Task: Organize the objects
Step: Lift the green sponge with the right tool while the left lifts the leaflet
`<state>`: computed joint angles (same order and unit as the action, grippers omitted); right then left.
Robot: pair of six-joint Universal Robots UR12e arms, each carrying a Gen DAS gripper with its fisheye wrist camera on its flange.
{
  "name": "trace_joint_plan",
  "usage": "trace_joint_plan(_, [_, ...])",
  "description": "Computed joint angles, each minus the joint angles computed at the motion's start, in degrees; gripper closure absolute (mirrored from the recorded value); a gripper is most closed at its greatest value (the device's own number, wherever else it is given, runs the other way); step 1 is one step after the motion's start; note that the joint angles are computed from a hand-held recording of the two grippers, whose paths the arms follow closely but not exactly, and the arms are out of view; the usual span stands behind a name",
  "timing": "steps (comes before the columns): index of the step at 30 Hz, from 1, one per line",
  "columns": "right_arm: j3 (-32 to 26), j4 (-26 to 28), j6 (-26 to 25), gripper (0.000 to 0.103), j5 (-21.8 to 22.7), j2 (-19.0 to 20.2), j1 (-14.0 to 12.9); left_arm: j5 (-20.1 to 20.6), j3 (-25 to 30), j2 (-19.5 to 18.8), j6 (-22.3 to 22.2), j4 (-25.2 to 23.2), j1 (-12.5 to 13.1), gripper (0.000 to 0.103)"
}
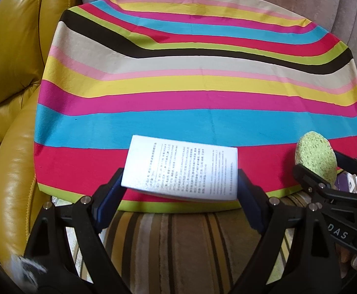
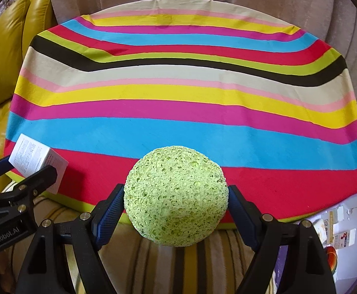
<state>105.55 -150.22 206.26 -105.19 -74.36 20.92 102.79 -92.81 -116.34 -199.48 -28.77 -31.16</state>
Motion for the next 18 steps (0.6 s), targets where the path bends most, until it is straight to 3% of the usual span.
trace_joint_plan(18, [4.92,-2.19,2.3,0.021,-0.46,-4.28,-0.75,-1.71,0.74,-0.16,2.46,0.49,-2.06,0.015])
